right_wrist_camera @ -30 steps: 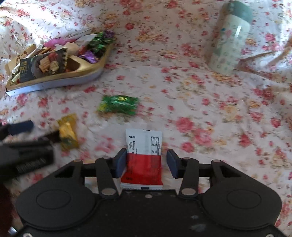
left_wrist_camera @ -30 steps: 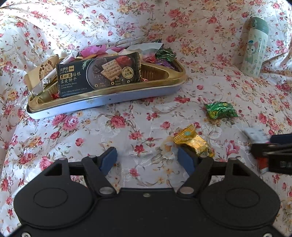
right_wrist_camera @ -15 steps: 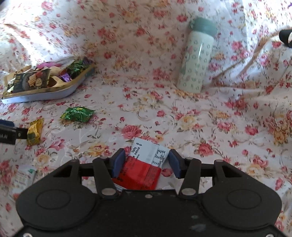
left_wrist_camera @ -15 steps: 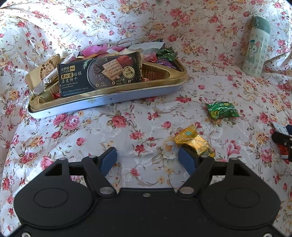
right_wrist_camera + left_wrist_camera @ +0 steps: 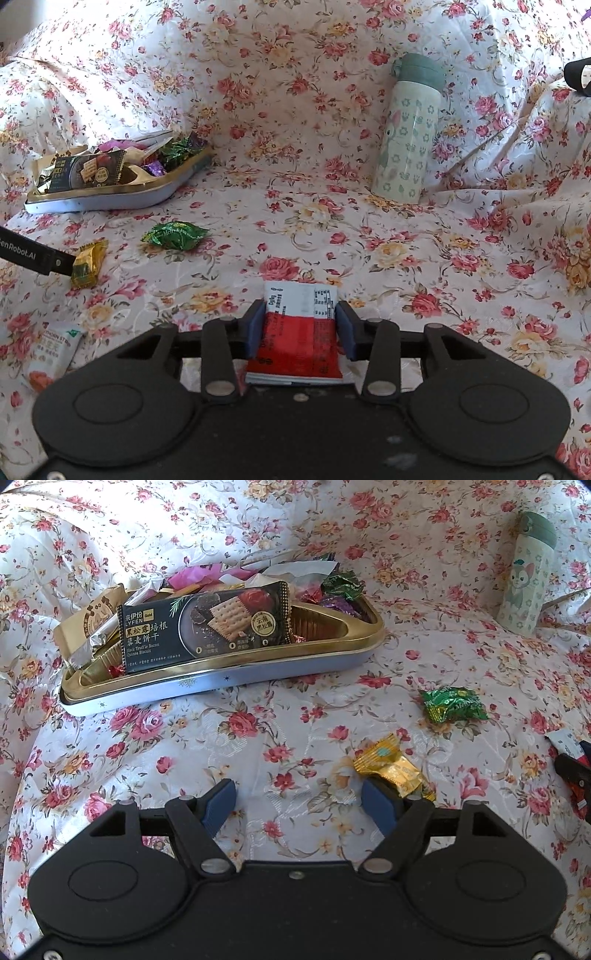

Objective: Organize snacks
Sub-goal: 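Close right tool on the red-white packet, then close left tool on gold-wrapped candy while right tool holds red-white packet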

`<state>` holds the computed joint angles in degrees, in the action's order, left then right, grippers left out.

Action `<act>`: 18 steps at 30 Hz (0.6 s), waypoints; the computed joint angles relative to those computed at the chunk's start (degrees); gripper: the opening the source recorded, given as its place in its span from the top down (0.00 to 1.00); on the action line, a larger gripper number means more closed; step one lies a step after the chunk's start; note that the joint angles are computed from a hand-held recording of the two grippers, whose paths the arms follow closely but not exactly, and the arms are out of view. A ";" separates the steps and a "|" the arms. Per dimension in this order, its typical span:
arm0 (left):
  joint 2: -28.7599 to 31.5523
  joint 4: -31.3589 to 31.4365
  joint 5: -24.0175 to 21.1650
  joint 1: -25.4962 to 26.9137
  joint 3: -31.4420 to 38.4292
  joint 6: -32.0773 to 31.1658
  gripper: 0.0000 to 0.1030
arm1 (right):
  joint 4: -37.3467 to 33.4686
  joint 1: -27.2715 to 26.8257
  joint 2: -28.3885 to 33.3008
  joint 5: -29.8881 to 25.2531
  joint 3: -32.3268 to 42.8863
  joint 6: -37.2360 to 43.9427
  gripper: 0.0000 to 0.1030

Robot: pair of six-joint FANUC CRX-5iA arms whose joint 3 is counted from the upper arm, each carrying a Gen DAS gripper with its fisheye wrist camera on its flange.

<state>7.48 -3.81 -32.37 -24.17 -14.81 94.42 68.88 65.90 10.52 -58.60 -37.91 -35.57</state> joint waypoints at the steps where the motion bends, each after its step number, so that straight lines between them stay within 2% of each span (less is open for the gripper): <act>1: 0.06 0.09 -0.46 0.00 0.24 -0.15 0.24 | -0.01 -0.01 0.00 0.02 0.01 0.00 0.58; 6: 0.27 4.66 -5.34 1.46 1.69 -1.25 0.36 | 0.12 -0.11 -0.18 0.28 -0.17 -0.35 0.58; 9: -0.28 11.66 -6.45 3.36 0.41 -2.82 0.36 | 0.00 -0.10 -0.08 0.20 -0.04 -0.20 0.57; 11: -0.29 13.83 -7.30 3.51 0.41 -2.92 0.36 | 0.10 -0.16 -0.19 0.34 -0.16 -0.37 0.57; 18: 1.67 10.73 -8.77 -0.79 4.40 -0.28 0.36 | 0.13 -0.18 -0.16 0.37 -0.17 -0.40 0.57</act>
<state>9.15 6.92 -41.14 -24.96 -10.40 94.13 69.01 65.72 10.36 -58.23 -38.08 -35.97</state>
